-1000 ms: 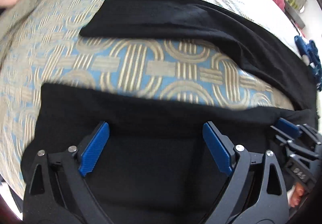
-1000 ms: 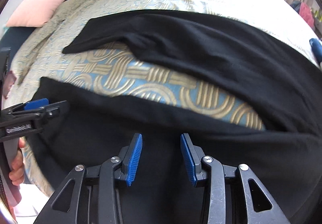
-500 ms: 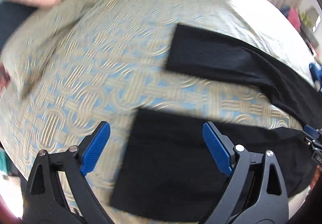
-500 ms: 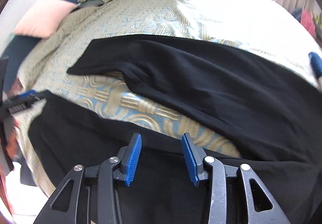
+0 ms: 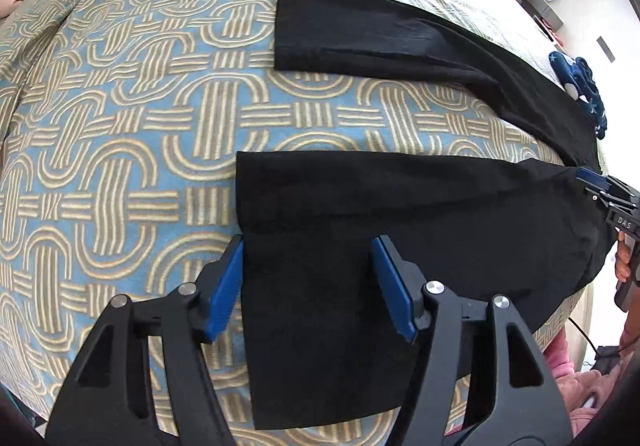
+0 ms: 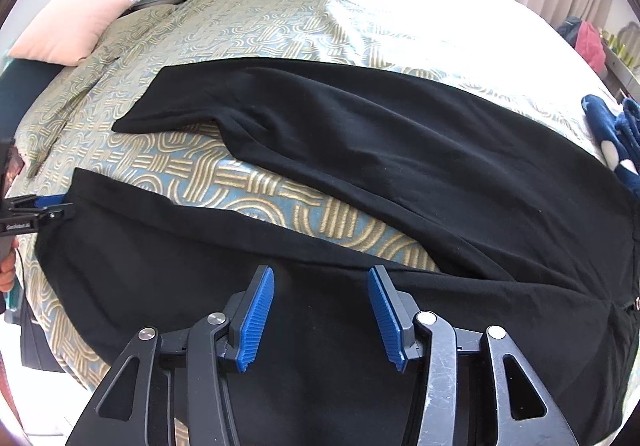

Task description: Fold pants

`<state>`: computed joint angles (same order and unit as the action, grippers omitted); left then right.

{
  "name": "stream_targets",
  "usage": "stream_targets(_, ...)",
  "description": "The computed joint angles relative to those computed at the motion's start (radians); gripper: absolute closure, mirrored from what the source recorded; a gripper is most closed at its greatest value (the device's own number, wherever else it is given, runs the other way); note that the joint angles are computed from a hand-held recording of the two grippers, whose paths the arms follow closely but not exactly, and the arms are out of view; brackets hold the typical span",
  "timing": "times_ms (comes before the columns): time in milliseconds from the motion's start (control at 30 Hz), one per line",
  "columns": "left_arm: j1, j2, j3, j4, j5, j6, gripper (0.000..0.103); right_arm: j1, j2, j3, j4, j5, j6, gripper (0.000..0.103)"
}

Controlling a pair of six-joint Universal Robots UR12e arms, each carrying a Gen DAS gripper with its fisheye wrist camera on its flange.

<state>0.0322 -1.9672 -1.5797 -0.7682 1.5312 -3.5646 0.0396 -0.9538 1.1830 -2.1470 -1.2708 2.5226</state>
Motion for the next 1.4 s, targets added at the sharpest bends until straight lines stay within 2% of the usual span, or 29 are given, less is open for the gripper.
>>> stream_targets(167,-0.005,-0.012,0.022,-0.020,0.021,0.010,0.038,0.005,0.005,-0.011,0.034,-0.013,0.006,0.052)
stream_targets(267,-0.002,-0.019,0.037,-0.028,0.037,0.010,0.038,0.006,-0.002,0.002,0.020,-0.007,-0.002,0.052)
stream_targets(600,-0.024,-0.007,0.057,-0.032,0.091,0.032,0.038,0.001,0.000,0.004,0.043,-0.016,0.024,0.052)
stream_targets(767,-0.015,-0.019,0.066,-0.022,0.033,0.053,0.038,-0.004,0.002,0.003,0.048,-0.016,0.041,0.052)
stream_targets(800,-0.012,-0.026,0.073,-0.031,0.018,0.057,0.043,-0.005,0.002,0.002,0.051,-0.015,0.045,0.052)
stream_targets(833,-0.011,-0.033,0.081,-0.041,0.004,0.064,0.060,-0.005,0.003,0.001,0.054,-0.015,0.048,0.052)
stream_targets(900,-0.012,-0.048,0.107,-0.093,0.000,0.081,0.080,-0.006,0.004,-0.001,0.056,-0.016,0.054,0.052)
stream_targets(933,-0.014,-0.052,0.116,-0.117,0.008,0.087,0.084,-0.006,0.003,0.000,0.052,-0.016,0.054,0.052)
stream_targets(1000,-0.014,-0.053,0.119,-0.127,0.011,0.091,0.086,-0.007,0.000,0.005,0.039,-0.018,0.054,0.052)
stream_targets(1033,-0.013,-0.051,0.118,-0.127,0.015,0.081,0.092,-0.008,-0.002,0.008,0.030,-0.019,0.054,0.052)
stream_targets(1100,-0.011,-0.052,0.122,-0.131,0.037,0.050,0.098,-0.009,-0.002,0.010,0.023,-0.025,0.056,0.052)
stream_targets(1233,0.006,-0.045,0.122,-0.117,0.072,-0.041,0.098,-0.010,0.006,-0.002,0.037,-0.030,0.058,0.052)
stream_targets(1300,0.023,-0.044,0.118,-0.089,0.042,-0.084,0.098,-0.010,0.006,-0.004,0.035,-0.014,0.034,0.052)
stream_targets(1400,0.037,-0.063,0.144,-0.072,0.042,-0.117,0.098,-0.002,0.008,-0.006,0.012,-0.008,-0.015,0.052)
